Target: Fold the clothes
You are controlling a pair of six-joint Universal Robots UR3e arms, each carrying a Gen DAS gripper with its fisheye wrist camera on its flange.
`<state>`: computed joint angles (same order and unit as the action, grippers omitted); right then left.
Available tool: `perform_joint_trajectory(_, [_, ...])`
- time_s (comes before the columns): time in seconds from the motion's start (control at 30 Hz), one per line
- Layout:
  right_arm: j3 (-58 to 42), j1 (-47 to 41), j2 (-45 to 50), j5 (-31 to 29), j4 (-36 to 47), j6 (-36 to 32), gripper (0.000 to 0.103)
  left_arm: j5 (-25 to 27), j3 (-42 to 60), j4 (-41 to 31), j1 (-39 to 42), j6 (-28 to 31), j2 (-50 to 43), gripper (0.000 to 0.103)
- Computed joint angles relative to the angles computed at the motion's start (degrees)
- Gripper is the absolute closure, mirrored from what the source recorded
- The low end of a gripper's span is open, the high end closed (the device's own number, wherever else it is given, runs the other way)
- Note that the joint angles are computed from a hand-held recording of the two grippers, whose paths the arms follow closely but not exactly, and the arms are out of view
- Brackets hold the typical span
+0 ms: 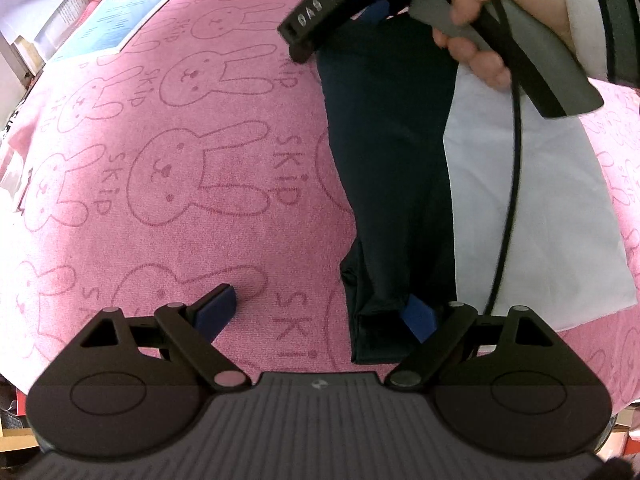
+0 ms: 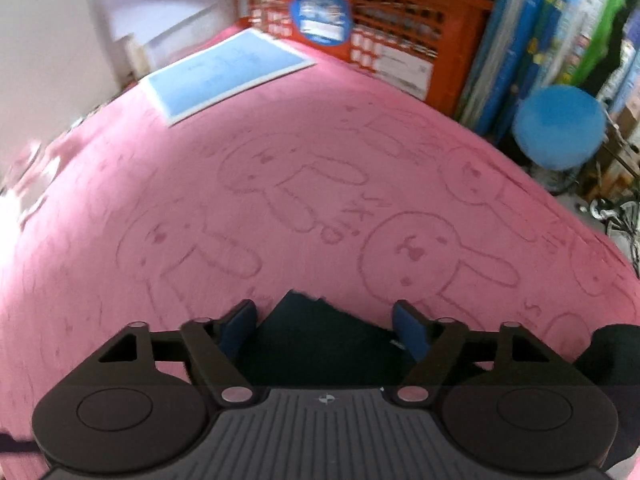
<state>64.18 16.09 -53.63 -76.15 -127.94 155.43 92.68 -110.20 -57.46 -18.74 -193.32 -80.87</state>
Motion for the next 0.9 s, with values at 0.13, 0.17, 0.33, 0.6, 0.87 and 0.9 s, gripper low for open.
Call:
perform_joint_trajectory(0.13, [11.2, -2.7, -8.1, 5.6, -8.4, 1.1, 0.032, 0.4, -0.4, 0.5, -0.2, -0.2, 0.1, 0.013])
perform_joint_trajectory(0.17, [15.3, -3.6, -11.1, 6.2, -10.4, 0.3, 0.030, 0.5, -0.4, 0.6, -0.3, -0.3, 0.0, 0.013])
perform_joint_trajectory(0.33, [32.3, -8.4, -24.9, 7.8, -16.2, -4.6, 0.028, 0.7, -0.7, 1.0, -0.2, -0.4, 0.0, 0.012])
perform_joint_trajectory(0.6, [53.8, -19.1, -50.6, 9.2, -6.6, -14.0, 0.024, 0.8, -0.9, 1.6, 0.2, -0.1, -0.2, 0.011])
perform_joint_trajectory(0.87, [64.0, -36.3, -75.4, 7.8, 18.2, -30.0, 0.018, 0.5, -1.3, 2.1, 0.9, 0.6, -0.2, 0.009])
perform_joint_trajectory(0.9, [64.7, -39.6, -78.1, 8.1, 21.8, -31.7, 0.018, 0.5, -1.4, 2.1, 0.9, 0.6, -0.2, 0.008])
